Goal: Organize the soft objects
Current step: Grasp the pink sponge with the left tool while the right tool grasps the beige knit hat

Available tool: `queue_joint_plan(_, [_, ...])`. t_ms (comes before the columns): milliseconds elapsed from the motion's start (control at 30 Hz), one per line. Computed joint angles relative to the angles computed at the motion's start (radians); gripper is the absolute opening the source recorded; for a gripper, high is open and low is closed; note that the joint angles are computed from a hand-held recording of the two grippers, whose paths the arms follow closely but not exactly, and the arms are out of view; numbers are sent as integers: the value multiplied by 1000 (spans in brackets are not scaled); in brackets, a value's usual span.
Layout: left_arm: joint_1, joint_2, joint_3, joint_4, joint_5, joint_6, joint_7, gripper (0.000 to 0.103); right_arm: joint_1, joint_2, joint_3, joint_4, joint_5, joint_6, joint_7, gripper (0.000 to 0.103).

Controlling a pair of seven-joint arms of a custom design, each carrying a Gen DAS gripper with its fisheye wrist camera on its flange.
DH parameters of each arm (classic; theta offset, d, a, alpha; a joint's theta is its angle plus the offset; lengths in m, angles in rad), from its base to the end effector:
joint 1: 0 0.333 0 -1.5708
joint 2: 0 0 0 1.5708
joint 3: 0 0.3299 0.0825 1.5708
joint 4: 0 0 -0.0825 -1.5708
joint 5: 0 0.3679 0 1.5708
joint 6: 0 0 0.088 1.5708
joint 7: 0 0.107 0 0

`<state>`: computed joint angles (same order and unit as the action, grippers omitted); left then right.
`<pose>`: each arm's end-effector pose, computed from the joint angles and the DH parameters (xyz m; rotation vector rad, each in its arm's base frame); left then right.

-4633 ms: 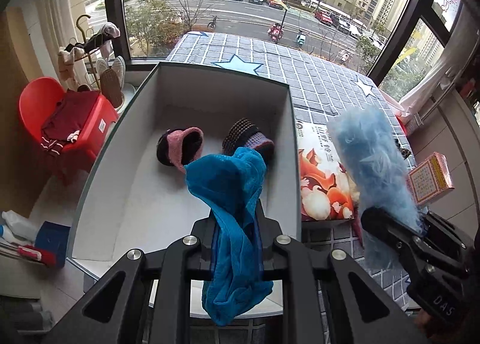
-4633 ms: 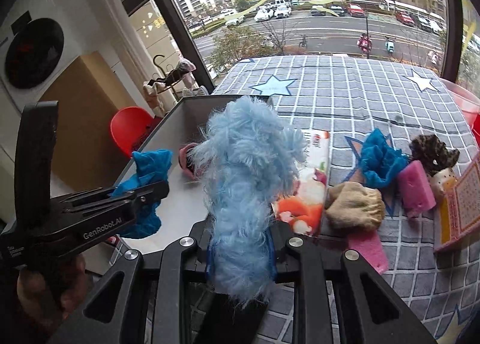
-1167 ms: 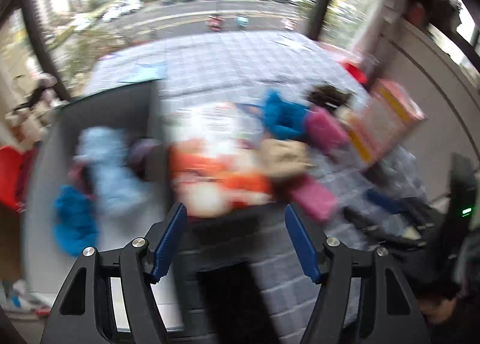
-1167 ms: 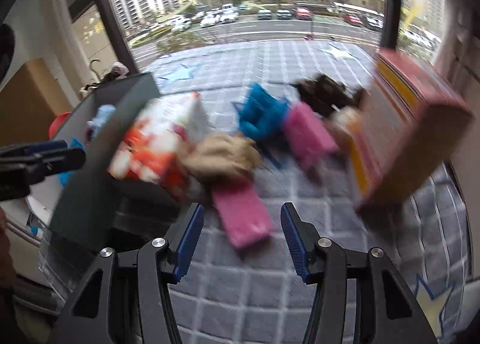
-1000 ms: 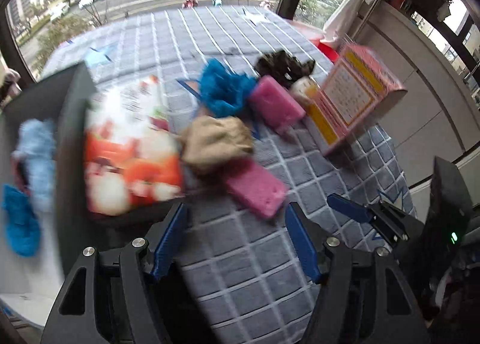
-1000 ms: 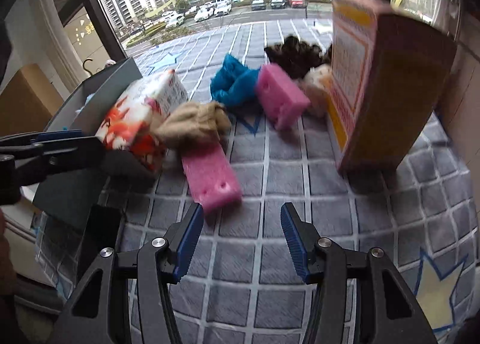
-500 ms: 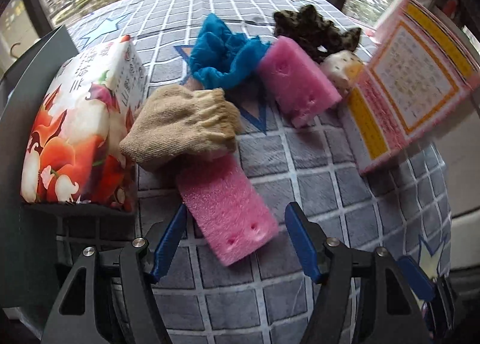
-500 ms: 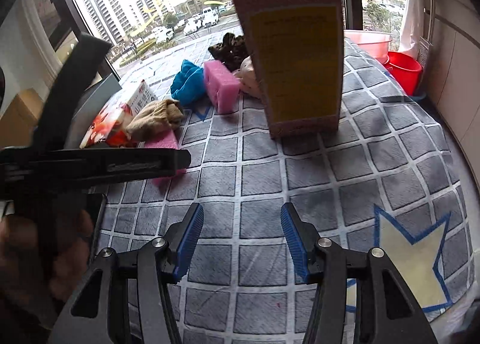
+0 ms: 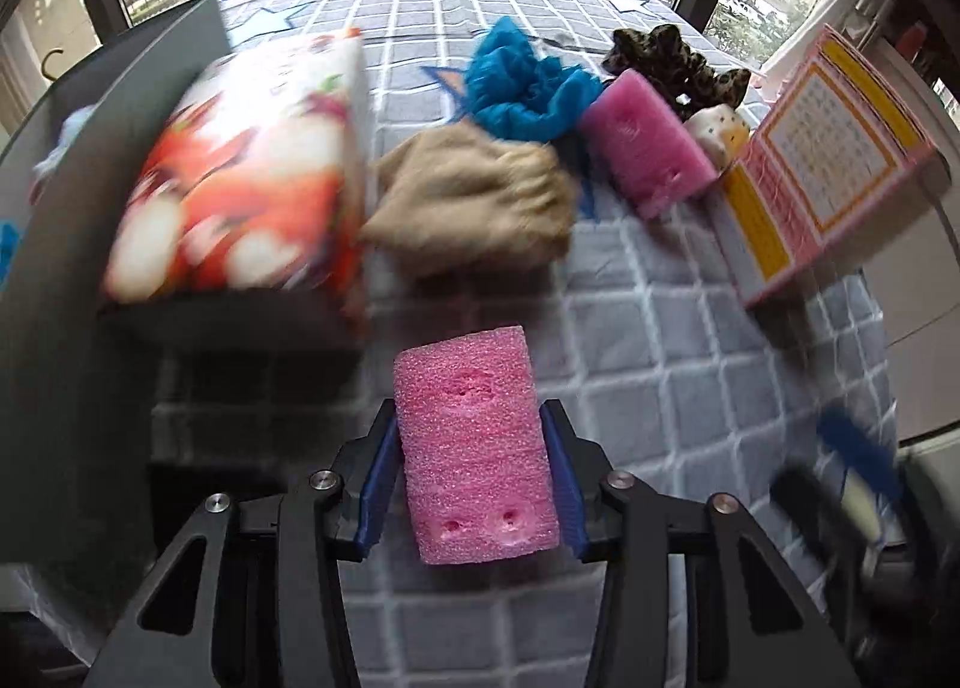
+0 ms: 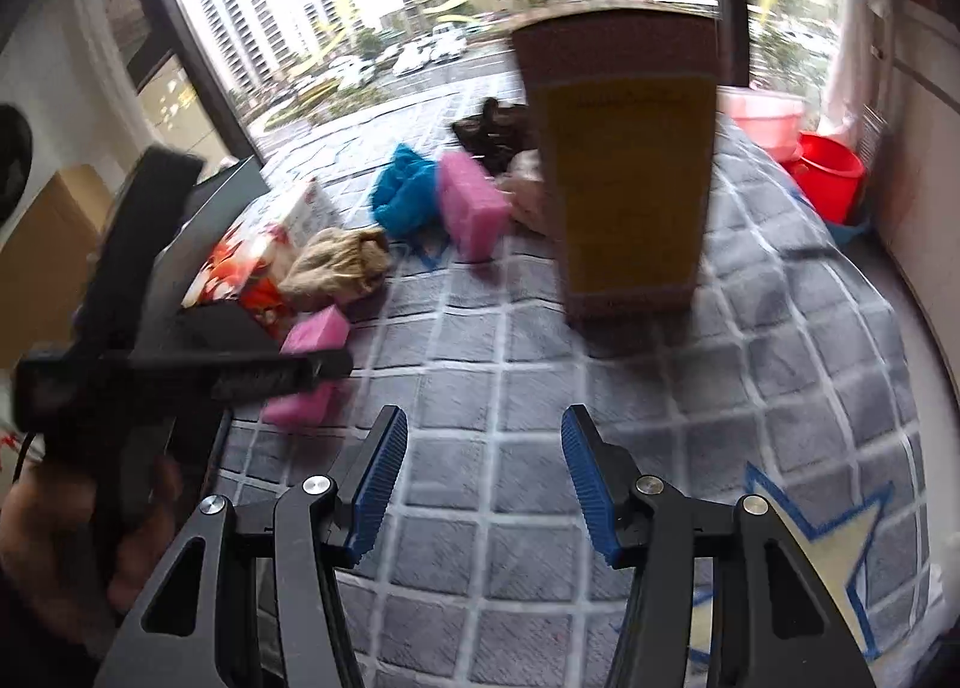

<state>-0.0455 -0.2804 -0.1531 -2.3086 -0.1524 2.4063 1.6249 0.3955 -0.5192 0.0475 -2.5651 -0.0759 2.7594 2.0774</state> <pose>0.4659 -0.0998 0.5158 -1.8883 2.2201 -0.4963 0.3676 0.1805 0.5417 -1.7396 1.7417 -0.3740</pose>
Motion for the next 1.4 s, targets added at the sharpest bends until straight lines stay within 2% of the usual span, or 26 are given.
queue_joint_plan(100, [13,-29,8,-39,10,18,8,49,-34,74,49,80,-54,-42,20,55])
queue_joint_plan(133, [12,-32,15,-48,3,11,21,49,-26,105,44,111,-54,-57,23,55])
queue_joint_plan(200, [8,-58,15,-65,-11,14,33,49,40,161,-15,153,46,-32,-59,55])
queue_joint_plan(300, [10,-85,8,-108,-2,47,39,49,69,249,-29,257,102,-46,-165,55])
queue_joint_plan(400, [12,-106,12,-131,-4,58,57,49,40,314,-5,341,107,-57,-185,55])
queue_joint_plan(567, [6,-117,30,-139,-48,61,89,49,29,454,-10,508,326,-153,-341,55])
queue_joint_plan(633, [9,-118,35,-145,-55,66,110,49,6,500,12,560,311,-196,-337,55])
queue_joint_plan(700, [14,-127,39,-150,-59,62,125,49,-10,556,35,629,238,-273,-310,55])
queue_joint_plan(800, [21,-135,36,-157,-59,64,137,50,-29,601,58,664,245,-301,-351,55])
queue_joint_plan(833, [23,-126,27,-153,-53,72,133,50,-29,602,62,653,219,-284,-336,52])
queue_joint_plan(867, [24,-123,22,-155,-47,78,134,50,-27,592,62,637,171,-268,-309,37])
queue_joint_plan(900, [25,-119,18,-154,-42,84,133,50,-29,581,62,625,151,-266,-296,30])
queue_joint_plan(967, [25,-123,17,-158,-37,86,135,50,-40,520,66,551,221,-222,-331,21])
queue_joint_plan(1100, [29,-131,10,-164,-21,89,127,50,-32,354,56,381,209,-155,-302,21])
queue_joint_plan(1233, [15,-137,14,-161,-30,74,138,50,-52,128,56,197,103,-129,-174,21])
queue_joint_plan(1333, [-1,-122,-4,-156,-26,102,141,50,-84,37,68,138,20,-182,-85,22])
queue_joint_plan(1400, [-10,-123,-12,-154,-19,107,144,50,-93,28,74,127,-19,-212,-32,30])
